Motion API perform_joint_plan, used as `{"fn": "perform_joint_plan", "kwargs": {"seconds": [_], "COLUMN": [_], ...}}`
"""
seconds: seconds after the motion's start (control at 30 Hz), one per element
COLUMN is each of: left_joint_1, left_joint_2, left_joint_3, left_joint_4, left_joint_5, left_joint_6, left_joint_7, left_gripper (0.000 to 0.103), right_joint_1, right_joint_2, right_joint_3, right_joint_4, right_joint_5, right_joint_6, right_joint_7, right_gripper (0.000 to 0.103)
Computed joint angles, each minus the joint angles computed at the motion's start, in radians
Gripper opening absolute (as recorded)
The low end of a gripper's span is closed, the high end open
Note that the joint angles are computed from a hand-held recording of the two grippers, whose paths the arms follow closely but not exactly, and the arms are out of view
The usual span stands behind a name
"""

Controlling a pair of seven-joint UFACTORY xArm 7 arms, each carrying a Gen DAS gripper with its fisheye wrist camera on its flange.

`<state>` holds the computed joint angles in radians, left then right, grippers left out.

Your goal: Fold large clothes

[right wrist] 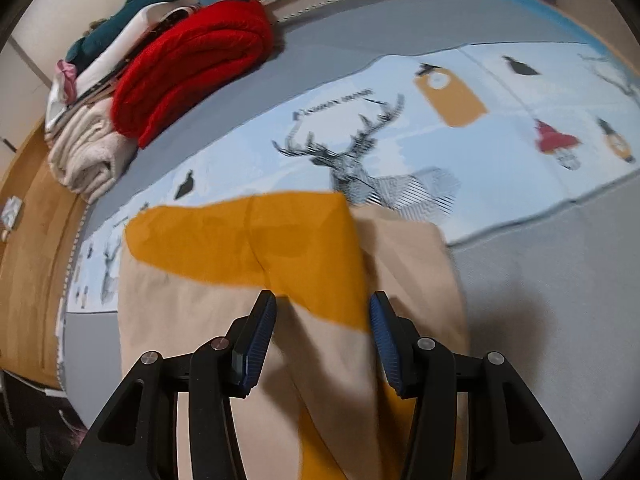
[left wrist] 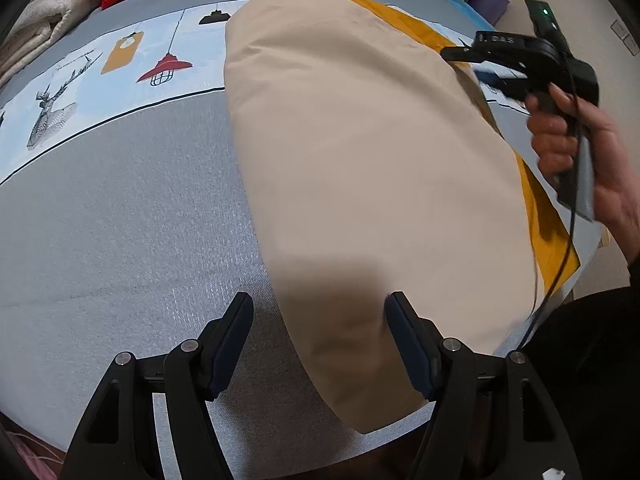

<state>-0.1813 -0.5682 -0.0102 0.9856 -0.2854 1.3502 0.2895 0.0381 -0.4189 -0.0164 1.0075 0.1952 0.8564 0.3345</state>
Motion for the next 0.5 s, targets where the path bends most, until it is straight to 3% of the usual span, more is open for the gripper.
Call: {"fn": "perform_joint_plan", "kwargs": {"seconds": [0.03,0.07,0.17,0.23,0.37,0.5], "left_joint_1": [0.0,0.0,-0.004,-0.008,-0.007,0.003], "left_joint_2": [0.003,0.006,0.012,0.007,-0.007,-0.022], "left_joint_3": [0.0,0.001,0.004,0.003,-0.005,0.005], "left_joint_4": [0.002,0.005,0.013,0.012,0.001,-0.01], "left_joint_5": [0.001,-0.001,-0.013,-0.017,0.004,0.008], "left_joint_6": [0.0,0.002,0.007,0.007,0.007,0.01], "left_joint_7": [0.001,0.001,0.005,0.015,0.024,0.023], "left_gripper": [0.067,0.067,0.067,0.067,0.067,0.067], "right_joint_1": [0.004,0.005,-0.019,-0.067,-0.083,-0.102], "right_joint_2": [0.012,0.018,0.026,0.054,0.086,0.056], "right_joint_3": [0.0,-0.004,0.004,0.043,0.086,0.158], "right_joint_4": [0.002,-0.002,-0.017,0.004,0.038,0.085], "right_joint_5": [0.002,0.004,-0.027,-0.136,-0.286,-0.519], "right_joint_6": [-0.029,-0.052,-0.099,-0.042,0.038,0.161], "right_joint_7": [-0.013,-0.023,-0.002,0.078,0.157,0.282], "right_gripper": [0.015,0.004,0.003,0.003,0.005,0.018]}}
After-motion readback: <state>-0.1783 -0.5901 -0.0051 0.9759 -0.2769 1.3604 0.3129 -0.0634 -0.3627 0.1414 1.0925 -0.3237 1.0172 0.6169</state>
